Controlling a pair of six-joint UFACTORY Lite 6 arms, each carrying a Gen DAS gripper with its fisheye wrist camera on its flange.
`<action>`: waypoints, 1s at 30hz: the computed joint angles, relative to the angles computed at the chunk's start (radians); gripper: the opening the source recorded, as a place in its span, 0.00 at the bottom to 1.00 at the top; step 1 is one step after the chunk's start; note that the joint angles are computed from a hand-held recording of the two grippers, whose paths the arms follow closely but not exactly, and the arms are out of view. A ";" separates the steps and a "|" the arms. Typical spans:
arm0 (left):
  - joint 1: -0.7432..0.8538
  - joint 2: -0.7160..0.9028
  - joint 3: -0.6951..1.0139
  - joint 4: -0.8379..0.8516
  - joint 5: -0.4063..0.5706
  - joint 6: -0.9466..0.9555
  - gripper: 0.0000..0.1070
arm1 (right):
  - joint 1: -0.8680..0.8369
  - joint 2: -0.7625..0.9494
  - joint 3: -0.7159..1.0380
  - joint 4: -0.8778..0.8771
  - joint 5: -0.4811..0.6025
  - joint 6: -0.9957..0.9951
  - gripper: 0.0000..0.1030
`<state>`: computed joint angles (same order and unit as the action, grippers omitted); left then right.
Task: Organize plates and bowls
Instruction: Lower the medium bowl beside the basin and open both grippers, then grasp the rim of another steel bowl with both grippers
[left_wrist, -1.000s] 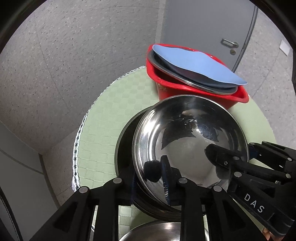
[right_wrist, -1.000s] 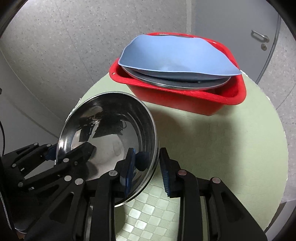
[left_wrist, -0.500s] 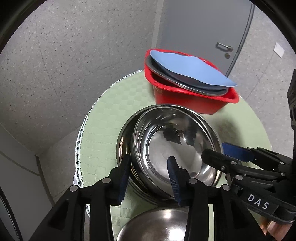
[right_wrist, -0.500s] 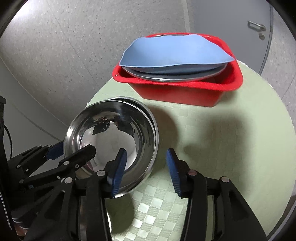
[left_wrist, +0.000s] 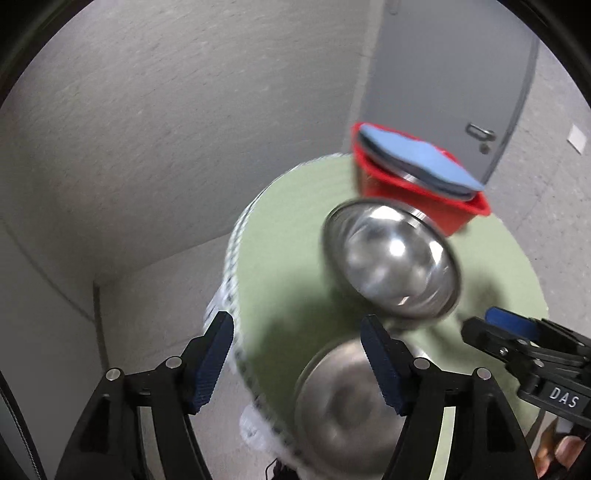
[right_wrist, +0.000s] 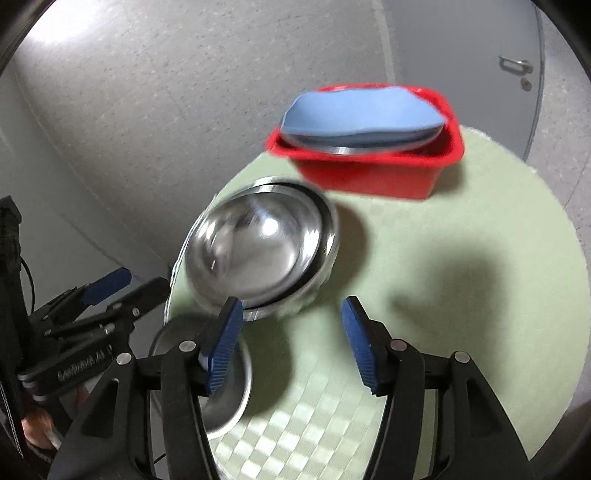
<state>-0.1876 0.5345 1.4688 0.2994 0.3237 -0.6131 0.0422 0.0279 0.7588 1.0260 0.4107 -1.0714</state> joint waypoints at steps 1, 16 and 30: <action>0.002 -0.023 -0.046 0.021 -0.012 -0.032 0.63 | 0.003 -0.005 -0.023 0.019 0.006 -0.025 0.56; -0.029 -0.038 -0.178 -0.237 -0.031 0.175 0.11 | 0.096 0.105 -0.112 0.199 0.028 -0.203 0.34; -0.100 -0.192 -0.187 -0.205 -0.037 0.198 0.09 | -0.052 -0.188 -0.186 -0.054 0.177 -0.002 0.24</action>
